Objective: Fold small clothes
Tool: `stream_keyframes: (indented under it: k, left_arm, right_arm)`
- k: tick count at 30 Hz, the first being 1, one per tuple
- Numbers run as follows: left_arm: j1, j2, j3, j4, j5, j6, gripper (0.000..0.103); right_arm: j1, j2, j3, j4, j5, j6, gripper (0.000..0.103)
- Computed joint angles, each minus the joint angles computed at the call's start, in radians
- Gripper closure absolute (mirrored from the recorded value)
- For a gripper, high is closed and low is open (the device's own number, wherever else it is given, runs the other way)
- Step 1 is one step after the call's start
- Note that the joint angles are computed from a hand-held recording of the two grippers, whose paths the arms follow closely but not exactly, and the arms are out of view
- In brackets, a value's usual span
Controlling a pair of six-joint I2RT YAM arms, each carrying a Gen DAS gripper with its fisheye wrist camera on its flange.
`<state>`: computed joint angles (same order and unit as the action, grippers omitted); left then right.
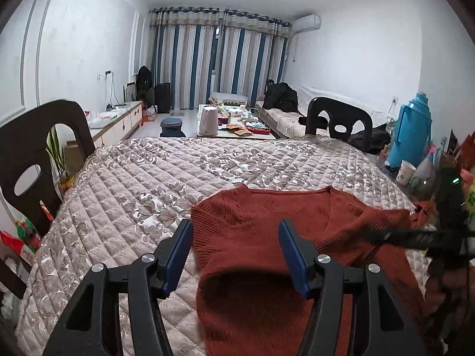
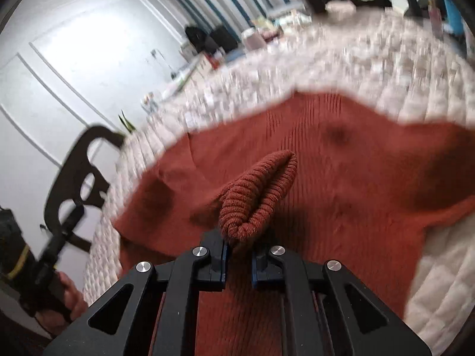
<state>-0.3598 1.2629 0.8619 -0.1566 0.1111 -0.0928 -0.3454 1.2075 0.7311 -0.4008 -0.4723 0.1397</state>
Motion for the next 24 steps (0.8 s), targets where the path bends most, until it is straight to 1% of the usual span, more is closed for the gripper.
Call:
stream_keyframes:
  k: [3, 4, 6, 7, 8, 9, 10, 11, 17, 19, 21, 22, 23, 24]
  left_arm:
    - [0.01, 0.04, 0.026, 0.002, 0.028, -0.016, 0.041]
    - [0.01, 0.06, 0.037, -0.001, 0.04, -0.019, 0.041]
    - [0.007, 0.106, 0.062, -0.019, 0.062, -0.019, 0.041]
    - [0.004, 0.125, 0.071, -0.027, 0.067, -0.019, 0.041]
    - [0.001, 0.141, 0.077, -0.032, 0.07, -0.019, 0.041]
    - [-0.002, 0.155, 0.08, -0.034, 0.069, -0.019, 0.041]
    - [-0.006, 0.169, 0.084, -0.037, 0.059, -0.019, 0.041]
    - [-0.01, 0.179, 0.088, -0.037, 0.049, -0.018, 0.041]
    - [-0.026, 0.268, 0.178, -0.031, 0.0, -0.021, 0.041]
    - [-0.025, 0.322, 0.235, -0.054, 0.019, -0.022, 0.041]
    - [-0.031, 0.387, 0.293, -0.09, 0.004, -0.018, 0.042]
    - [-0.038, 0.425, 0.328, -0.121, -0.028, -0.016, 0.043]
    - [-0.048, 0.467, 0.363, -0.157, -0.08, -0.014, 0.047]
    - [-0.055, 0.5, 0.388, -0.185, -0.127, -0.011, 0.051]
  right_arm:
    - [-0.084, -0.049, 0.004, 0.045, -0.106, -0.012, 0.092]
    - [-0.107, -0.047, 0.007, 0.048, -0.107, -0.029, 0.092]
    - [-0.153, 0.024, 0.028, 0.016, -0.098, -0.075, 0.091]
    - [-0.182, 0.103, 0.059, -0.041, -0.079, -0.091, 0.09]
    - [-0.198, 0.141, 0.069, -0.068, -0.069, -0.093, 0.085]
    - [-0.226, 0.162, 0.064, -0.078, -0.086, -0.101, 0.084]
    - [-0.265, 0.149, 0.036, -0.057, -0.151, -0.112, 0.083]
    - [-0.28, 0.128, 0.025, -0.064, -0.16, -0.119, 0.082]
    - [-0.286, 0.041, 0.031, -0.08, -0.151, -0.13, 0.082]
    - [-0.278, 0.041, 0.039, -0.064, -0.151, -0.12, 0.082]
    - [-0.263, 0.085, 0.063, -0.053, -0.128, -0.129, 0.082]
    - [-0.247, 0.111, 0.071, -0.059, -0.089, -0.14, 0.082]
    - [-0.232, 0.142, 0.081, -0.065, -0.042, -0.14, 0.084]
    - [-0.225, 0.16, 0.081, -0.058, -0.032, -0.134, 0.087]
